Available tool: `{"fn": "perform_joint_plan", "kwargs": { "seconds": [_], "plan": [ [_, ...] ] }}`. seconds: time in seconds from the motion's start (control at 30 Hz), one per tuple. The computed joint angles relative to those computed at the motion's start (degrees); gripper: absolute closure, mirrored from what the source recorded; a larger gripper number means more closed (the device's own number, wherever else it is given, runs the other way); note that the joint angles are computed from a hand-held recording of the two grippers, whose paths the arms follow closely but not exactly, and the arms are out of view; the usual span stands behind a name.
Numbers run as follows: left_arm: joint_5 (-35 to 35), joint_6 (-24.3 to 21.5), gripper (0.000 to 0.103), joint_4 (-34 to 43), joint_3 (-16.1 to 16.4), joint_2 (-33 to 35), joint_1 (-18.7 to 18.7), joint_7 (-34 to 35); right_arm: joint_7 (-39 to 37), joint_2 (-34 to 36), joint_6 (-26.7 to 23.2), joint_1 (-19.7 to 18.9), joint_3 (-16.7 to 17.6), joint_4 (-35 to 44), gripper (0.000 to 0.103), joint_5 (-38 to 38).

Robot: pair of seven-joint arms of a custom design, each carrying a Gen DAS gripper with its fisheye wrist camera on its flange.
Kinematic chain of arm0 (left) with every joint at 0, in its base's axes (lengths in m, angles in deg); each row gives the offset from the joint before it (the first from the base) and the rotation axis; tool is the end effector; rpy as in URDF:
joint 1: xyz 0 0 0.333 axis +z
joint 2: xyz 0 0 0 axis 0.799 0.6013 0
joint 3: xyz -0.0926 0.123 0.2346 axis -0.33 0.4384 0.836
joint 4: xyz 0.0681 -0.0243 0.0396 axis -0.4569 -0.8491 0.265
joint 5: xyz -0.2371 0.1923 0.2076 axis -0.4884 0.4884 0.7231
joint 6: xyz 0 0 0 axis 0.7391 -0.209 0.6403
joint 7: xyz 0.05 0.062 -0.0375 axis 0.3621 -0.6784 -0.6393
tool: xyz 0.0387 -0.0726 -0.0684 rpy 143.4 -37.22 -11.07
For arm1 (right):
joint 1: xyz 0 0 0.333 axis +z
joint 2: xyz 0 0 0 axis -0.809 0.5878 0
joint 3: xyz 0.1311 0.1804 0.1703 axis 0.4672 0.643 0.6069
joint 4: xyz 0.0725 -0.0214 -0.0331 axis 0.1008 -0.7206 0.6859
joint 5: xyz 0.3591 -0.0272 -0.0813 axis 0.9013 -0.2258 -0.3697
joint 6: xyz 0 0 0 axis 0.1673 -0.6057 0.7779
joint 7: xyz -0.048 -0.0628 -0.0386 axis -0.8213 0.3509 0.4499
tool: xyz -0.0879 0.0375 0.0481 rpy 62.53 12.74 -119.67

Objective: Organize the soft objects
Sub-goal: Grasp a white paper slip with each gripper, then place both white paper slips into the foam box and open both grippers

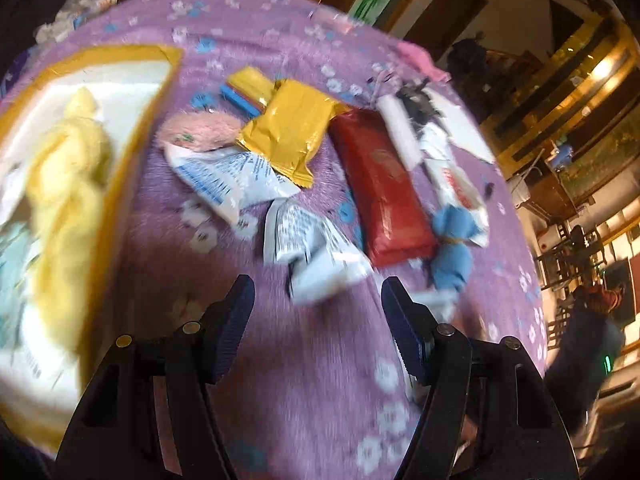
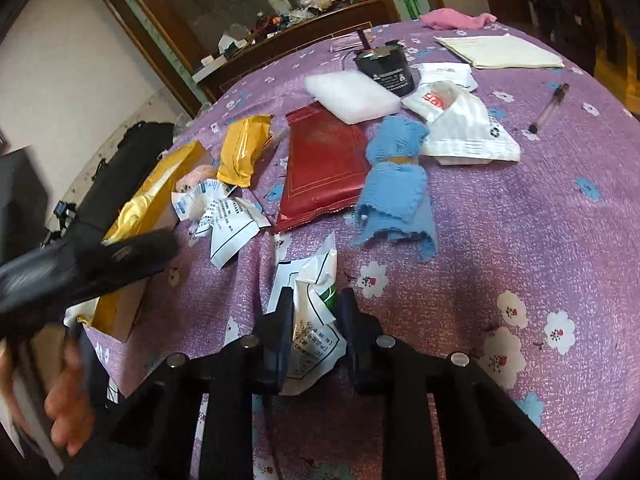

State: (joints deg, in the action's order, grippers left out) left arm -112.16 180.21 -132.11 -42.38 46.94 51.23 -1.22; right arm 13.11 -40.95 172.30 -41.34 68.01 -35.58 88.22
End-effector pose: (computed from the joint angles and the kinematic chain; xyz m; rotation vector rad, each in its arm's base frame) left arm 0.5760 -0.1288 0.3492 -2.2643 1.8248 -0.8874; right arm 0.5336 0.1489 0.3158 -1.7973 1.5036 -0.0566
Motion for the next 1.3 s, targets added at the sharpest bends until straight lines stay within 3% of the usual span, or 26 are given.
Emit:
{"fn": "perform_joint_plan", "kwargs": {
  "seconds": [0.17, 0.2, 0.23, 0.37, 0.47, 0.57, 0.67, 0.7, 0.83, 1.0, 1.13, 1.3],
  "plan": [
    [7.2, -3.0, 0.038, 8.4, 3.4, 6.9, -2.5, -8.0, -2.4, 0.0, -0.3, -0.2, 0.0, 0.0, 0.082, 2.4],
    [10.9, -1.9, 0.054, 8.1, 5.6, 6.8, -4.7, -11.4, -2.6, 0.0, -0.3, -0.2, 0.0, 0.0, 0.082, 2.5],
    [14.1, -2.5, 0.061, 7.9, 6.6, 6.5, -5.6, -14.5, -2.5, 0.0, -0.2, -0.1, -0.1, 0.1, 0.082, 2.6],
    [11.7, 1.2, 0.070, 3.1, 2.5, 3.7, -2.1, -10.7, -3.3, -0.2, -0.1, 0.0, -0.1, -0.1, 0.082, 3.9],
    [-2.1, 4.1, 0.071, -1.0, -6.9, 1.4, 6.2, 1.3, -4.1, -0.2, -0.7, 0.0, -0.3, -0.1, 0.082, 4.9],
    [-24.0, 3.4, 0.072, -4.6, -16.6, -2.4, 14.8, 19.0, -3.3, -0.8, -1.6, 0.0, -0.6, -0.6, 0.083, 6.2],
    [-40.7, 0.5, 0.072, -8.0, -19.3, -8.4, 17.9, 32.3, -8.5, -2.8, -4.1, -0.3, -0.8, -1.6, 0.083, 12.9],
    [-47.2, -0.8, 0.072, -10.0, -19.1, -12.0, 18.3, 37.4, -10.6, -3.7, -4.2, 0.1, -1.0, -1.9, 0.083, 15.1],
    [-56.4, -5.0, 0.072, -15.4, -14.4, -22.0, 16.8, 42.7, -11.6, -5.6, -6.5, 1.8, -1.7, -1.7, 0.083, 16.2],
    [-58.9, -4.3, 0.072, -19.1, -7.6, -29.5, 15.4, 44.4, -7.6, -3.9, -10.1, 4.3, -1.1, 3.0, 0.084, 11.5],
    [-55.9, 0.6, 0.072, -17.5, -4.2, -27.0, 15.0, 44.3, 0.0, 2.2, -8.0, 7.0, 0.9, 11.9, 0.084, 2.3],
    [-50.9, 1.9, 0.071, -12.6, 1.0, -19.2, 14.7, 42.3, 15.8, 13.3, -3.5, 10.6, 1.6, 26.7, 0.084, -15.3]
  ]
}}
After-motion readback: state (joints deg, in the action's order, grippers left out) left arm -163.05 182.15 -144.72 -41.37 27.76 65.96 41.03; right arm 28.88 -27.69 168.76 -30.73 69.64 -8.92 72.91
